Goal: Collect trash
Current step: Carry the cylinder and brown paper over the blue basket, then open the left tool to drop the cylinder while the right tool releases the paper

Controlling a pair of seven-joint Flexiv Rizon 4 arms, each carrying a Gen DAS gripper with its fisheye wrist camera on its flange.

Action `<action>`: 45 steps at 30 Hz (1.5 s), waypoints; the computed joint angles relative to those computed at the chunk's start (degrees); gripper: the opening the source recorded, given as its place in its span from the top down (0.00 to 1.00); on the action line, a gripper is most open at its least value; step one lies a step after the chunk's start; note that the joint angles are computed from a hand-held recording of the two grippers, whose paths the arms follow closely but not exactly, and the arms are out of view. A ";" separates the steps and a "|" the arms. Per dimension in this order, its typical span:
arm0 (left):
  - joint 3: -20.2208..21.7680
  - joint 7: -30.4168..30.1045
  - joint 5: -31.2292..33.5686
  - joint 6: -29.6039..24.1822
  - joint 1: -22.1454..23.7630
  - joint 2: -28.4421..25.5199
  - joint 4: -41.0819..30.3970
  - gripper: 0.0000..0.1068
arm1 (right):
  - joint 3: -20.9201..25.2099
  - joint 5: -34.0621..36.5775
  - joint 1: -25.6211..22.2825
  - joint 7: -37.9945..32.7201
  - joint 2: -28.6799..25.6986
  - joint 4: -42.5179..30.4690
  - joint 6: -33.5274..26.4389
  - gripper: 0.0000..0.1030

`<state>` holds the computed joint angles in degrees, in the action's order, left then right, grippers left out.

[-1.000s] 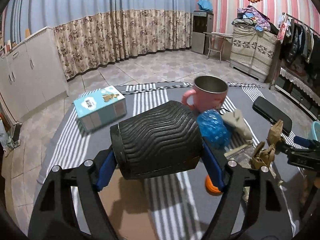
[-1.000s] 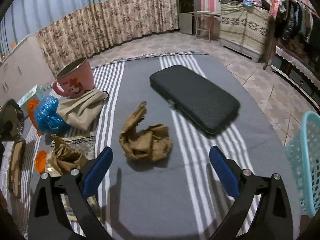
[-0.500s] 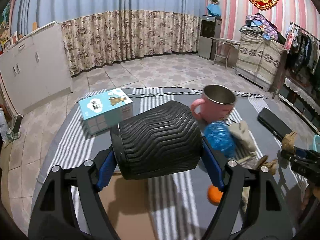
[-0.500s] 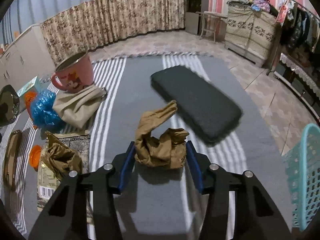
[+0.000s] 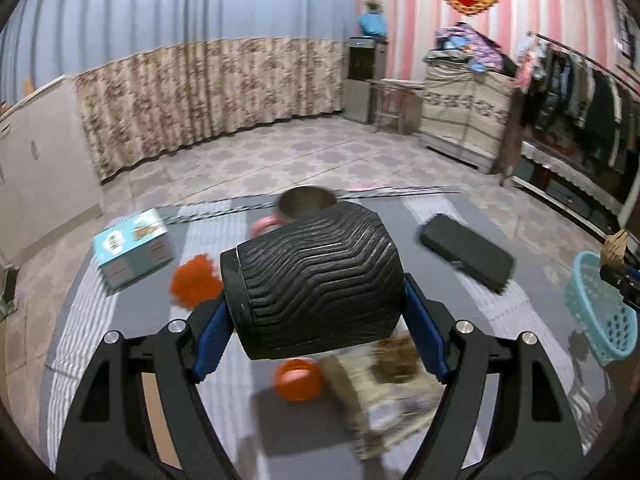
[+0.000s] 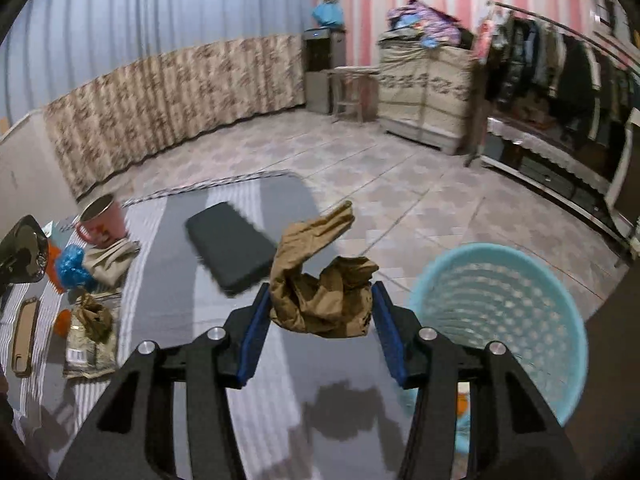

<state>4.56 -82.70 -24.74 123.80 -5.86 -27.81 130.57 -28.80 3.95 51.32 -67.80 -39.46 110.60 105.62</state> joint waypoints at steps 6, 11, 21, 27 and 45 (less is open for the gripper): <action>-0.79 3.23 -3.11 -1.65 -6.56 -2.11 -4.88 0.29 | -2.21 3.41 -2.57 -2.30 2.10 4.70 3.33 0.51; -0.45 7.02 -6.84 -3.67 -13.28 -6.15 -11.55 0.29 | 1.07 4.54 -9.32 -3.75 2.35 4.23 4.01 0.51; 0.30 8.95 -8.35 -10.70 -21.27 -15.97 -26.28 0.29 | 11.59 1.24 -23.22 -4.45 1.66 1.82 4.49 0.51; 2.12 9.13 -7.14 -14.82 -24.66 -20.85 -34.02 0.29 | 13.55 0.39 -25.73 -3.76 -0.01 -0.09 4.01 0.51; 7.54 1.66 4.08 -27.42 -28.30 -29.77 -52.08 0.29 | 17.79 -1.18 -33.07 4.43 -0.80 -1.28 2.35 0.52</action>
